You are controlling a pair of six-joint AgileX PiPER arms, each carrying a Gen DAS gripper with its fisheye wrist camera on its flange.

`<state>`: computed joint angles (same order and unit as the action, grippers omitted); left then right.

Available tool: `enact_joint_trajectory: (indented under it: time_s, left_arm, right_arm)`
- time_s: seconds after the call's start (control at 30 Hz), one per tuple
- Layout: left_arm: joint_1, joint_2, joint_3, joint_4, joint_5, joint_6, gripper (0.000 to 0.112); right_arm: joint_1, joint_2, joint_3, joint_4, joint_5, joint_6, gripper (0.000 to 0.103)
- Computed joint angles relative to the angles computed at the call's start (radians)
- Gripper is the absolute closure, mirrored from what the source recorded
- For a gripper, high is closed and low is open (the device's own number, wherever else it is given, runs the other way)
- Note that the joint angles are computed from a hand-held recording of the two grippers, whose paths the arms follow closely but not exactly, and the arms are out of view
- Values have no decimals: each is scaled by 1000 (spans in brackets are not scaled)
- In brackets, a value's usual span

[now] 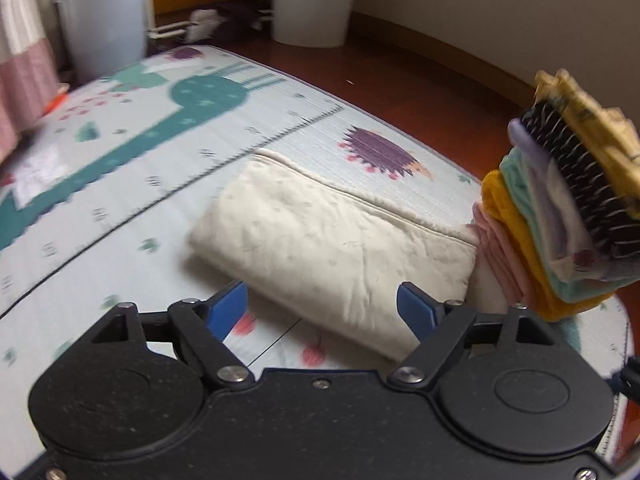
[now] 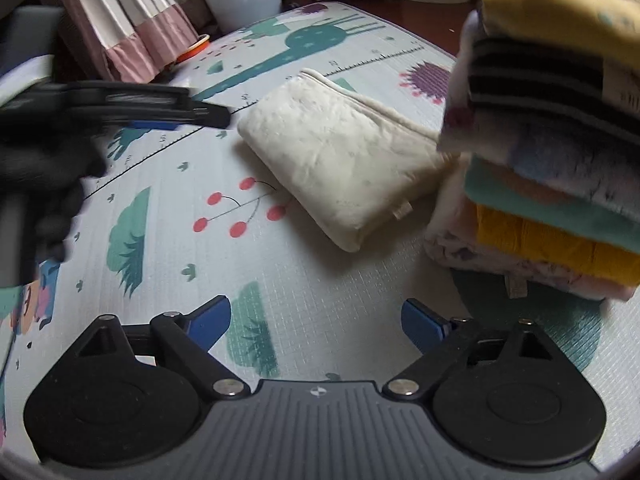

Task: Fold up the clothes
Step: 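Move both tools toward the rolled cream garment beside the clothes stack, then grasp the rolled cream garment with the left gripper and lift it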

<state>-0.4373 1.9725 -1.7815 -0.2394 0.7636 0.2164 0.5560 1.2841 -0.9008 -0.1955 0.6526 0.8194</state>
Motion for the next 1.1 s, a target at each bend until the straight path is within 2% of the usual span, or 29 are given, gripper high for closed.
enact_joint_trajectory:
  time_s: [0.17, 0.27, 0.3, 0.37, 0.47, 0.5, 0.53, 0.63, 0.7, 0.77, 0.8, 0.87, 0.9, 0.97, 1.1]
  left_arm:
    - [-51, 223, -244, 38, 37, -72, 31]
    - [-75, 354, -417, 79, 102, -152, 31]
    - [-84, 397, -477, 102, 138, -178, 35]
    - [-108, 446, -540, 179, 179, -221, 46]
    - [-100, 423, -514, 171, 164, -263, 89]
    - [-86, 390, -474, 144, 146, -261, 105]
    - [-72, 349, -422, 117, 121, -257, 109]
    - [-15, 163, -168, -5, 0, -170, 110]
    - [43, -1, 30, -166, -78, -47, 111]
    - [117, -180, 202, -365, -127, 92, 111]
    - [152, -262, 254, -424, -119, 130, 111]
    - [200, -376, 285, -422, -49, 188, 111]
    - [225, -428, 267, -385, 8, 164, 111]
    - [318, -530, 237, -429, 122, 190, 111]
    - [547, -683, 127, -488, 423, 275, 111]
  right_arm:
    - [-41, -4, 62, 81, -76, -33, 9]
    - [-50, -17, 95, 122, -89, -58, 9]
    - [-50, -22, 104, 124, -89, -61, 9]
    - [-50, -33, 122, 115, -86, -56, 8]
    - [-55, -49, 151, 113, -88, -45, 8]
    - [-55, -52, 159, 114, -92, -40, 8]
    - [-54, -54, 165, 113, -96, -32, 8]
    - [-31, -56, 168, 95, -105, 6, 8]
    - [-5, -58, 157, 75, -107, 37, 8]
    - [27, -60, 140, 47, -100, 66, 8]
    - [45, -61, 129, 24, -90, 85, 8]
    - [75, -67, 103, -14, -63, 114, 8]
    - [85, -72, 88, -17, -45, 109, 8]
    - [94, -82, 46, 19, 1, 42, 8]
    - [133, -75, -103, 45, 155, -63, 8]
